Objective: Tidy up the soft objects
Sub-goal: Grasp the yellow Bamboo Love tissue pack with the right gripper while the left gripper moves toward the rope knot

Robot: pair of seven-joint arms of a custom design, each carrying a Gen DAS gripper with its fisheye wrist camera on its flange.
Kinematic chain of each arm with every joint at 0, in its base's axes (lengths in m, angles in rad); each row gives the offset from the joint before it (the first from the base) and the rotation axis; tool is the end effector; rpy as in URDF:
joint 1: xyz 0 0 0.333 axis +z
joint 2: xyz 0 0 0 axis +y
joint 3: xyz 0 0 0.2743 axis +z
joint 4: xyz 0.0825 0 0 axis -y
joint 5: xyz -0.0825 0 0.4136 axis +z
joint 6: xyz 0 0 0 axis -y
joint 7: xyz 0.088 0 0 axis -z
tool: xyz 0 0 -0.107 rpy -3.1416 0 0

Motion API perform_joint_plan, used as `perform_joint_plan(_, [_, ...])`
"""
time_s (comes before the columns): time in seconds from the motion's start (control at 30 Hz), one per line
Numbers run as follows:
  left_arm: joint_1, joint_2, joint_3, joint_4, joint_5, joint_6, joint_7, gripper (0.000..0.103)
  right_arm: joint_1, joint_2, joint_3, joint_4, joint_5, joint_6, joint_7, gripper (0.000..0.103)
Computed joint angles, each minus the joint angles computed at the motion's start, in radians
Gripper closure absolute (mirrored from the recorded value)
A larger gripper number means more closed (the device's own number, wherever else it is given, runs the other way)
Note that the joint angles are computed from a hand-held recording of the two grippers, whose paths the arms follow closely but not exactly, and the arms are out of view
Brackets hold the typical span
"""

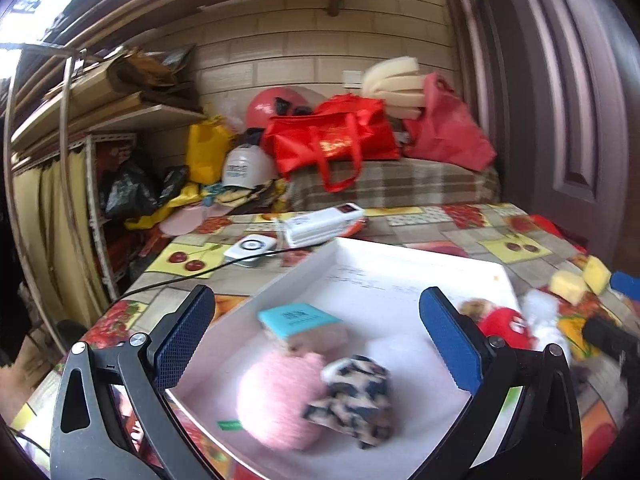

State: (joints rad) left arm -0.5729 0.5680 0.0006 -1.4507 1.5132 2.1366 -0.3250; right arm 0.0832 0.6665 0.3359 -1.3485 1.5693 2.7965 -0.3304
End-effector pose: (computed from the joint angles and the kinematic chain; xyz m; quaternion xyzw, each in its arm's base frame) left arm 0.6481 -0.3664 0.3559 -0.6792 0.4202 -0.2989 0.5223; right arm 0.7319 0.2137 0.3494 -0.7448 0.3120 -0.2185 0.5479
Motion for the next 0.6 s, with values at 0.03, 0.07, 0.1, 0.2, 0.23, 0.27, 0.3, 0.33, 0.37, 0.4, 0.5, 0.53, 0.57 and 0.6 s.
perform_joint_plan(0.03, [-0.001,0.007,-0.002,0.011,0.003,0.009,0.014,0.000,0.001,0.005,-0.013,0.008,-0.018,0.010,0.034,0.000])
perform_joint_plan(0.07, [-0.002,0.016,-0.003,0.024,0.004,0.019,0.029,0.000,0.004,0.016,-0.030,0.025,-0.047,0.029,0.087,0.000])
perform_joint_plan(0.1, [-0.003,0.024,-0.003,0.036,0.004,0.031,0.044,0.000,0.005,0.023,-0.037,0.034,-0.072,0.047,0.127,0.000])
perform_joint_plan(0.2, [-0.010,0.042,0.003,0.064,0.005,0.070,0.071,0.000,0.066,0.085,-0.152,0.111,-0.331,0.055,0.480,0.000])
perform_joint_plan(0.23, [-0.011,0.043,0.006,0.065,0.011,0.093,0.068,0.000,0.080,0.100,-0.181,0.128,-0.398,0.035,0.567,0.000])
perform_joint_plan(0.27, [-0.013,0.043,0.009,0.066,0.015,0.109,0.065,0.000,0.106,0.128,-0.235,0.166,-0.493,-0.006,0.696,0.000])
perform_joint_plan(0.3, [-0.014,0.045,0.012,0.069,0.017,0.122,0.065,0.000,0.118,0.147,-0.262,0.191,-0.551,-0.034,0.775,0.000])
perform_joint_plan(0.33, [-0.016,0.047,0.013,0.072,0.020,0.134,0.065,0.000,0.123,0.168,-0.279,0.222,-0.598,-0.070,0.839,0.000])
perform_joint_plan(0.37, [-0.019,0.048,0.015,0.075,0.022,0.143,0.065,0.000,0.127,0.179,-0.288,0.238,-0.636,-0.089,0.877,0.000])
perform_joint_plan(0.4, [-0.021,0.052,0.017,0.080,0.025,0.154,0.067,0.000,0.138,0.189,-0.300,0.250,-0.681,-0.099,0.911,0.000])
perform_joint_plan(0.5, [-0.026,0.064,0.021,0.097,0.031,0.190,0.076,0.000,0.171,0.209,-0.328,0.271,-0.809,-0.121,0.976,0.001])
perform_joint_plan(0.53, [-0.029,0.072,0.021,0.109,0.029,0.198,0.086,0.000,0.189,0.230,-0.348,0.299,-0.855,-0.125,1.024,0.004])
perform_joint_plan(0.57, [-0.033,0.078,0.023,0.118,0.029,0.206,0.092,0.000,0.192,0.247,-0.350,0.325,-0.881,-0.135,1.055,0.005])
perform_joint_plan(0.6, [-0.036,0.078,0.027,0.117,0.034,0.221,0.088,0.000,0.191,0.269,-0.351,0.358,-0.905,-0.151,1.088,0.007])
